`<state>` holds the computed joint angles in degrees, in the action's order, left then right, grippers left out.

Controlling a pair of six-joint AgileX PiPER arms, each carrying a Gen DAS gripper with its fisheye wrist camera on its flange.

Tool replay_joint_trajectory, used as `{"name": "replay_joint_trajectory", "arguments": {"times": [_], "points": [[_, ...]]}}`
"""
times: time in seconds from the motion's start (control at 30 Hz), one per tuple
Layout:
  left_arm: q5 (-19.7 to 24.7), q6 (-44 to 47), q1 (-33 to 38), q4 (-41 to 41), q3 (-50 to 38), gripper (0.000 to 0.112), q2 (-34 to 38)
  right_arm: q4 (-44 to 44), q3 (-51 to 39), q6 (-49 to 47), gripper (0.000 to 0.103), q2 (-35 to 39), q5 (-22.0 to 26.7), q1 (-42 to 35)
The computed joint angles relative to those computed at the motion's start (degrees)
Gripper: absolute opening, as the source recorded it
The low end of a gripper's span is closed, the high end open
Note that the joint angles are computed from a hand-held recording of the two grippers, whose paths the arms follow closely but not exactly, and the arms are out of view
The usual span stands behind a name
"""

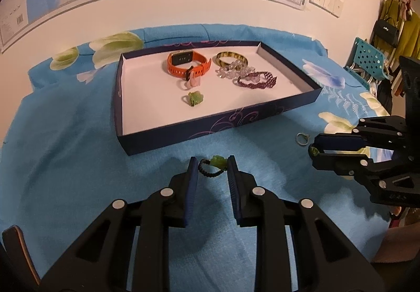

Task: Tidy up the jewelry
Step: 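Grasp the black hair tie with the right tool while the left tool grasps another green-bead hair tie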

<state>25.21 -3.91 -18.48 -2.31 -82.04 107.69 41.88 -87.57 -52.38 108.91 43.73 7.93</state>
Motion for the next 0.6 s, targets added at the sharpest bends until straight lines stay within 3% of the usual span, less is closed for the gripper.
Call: {"name": "replay_joint_trajectory", "arguments": {"times": [0.6], "points": [[-1.4,0.6,0.2,0.5,-3.1,0.023,-0.9,-0.6,-4.5,1.2,0.020,1.5,-0.9,-1.4]]}}
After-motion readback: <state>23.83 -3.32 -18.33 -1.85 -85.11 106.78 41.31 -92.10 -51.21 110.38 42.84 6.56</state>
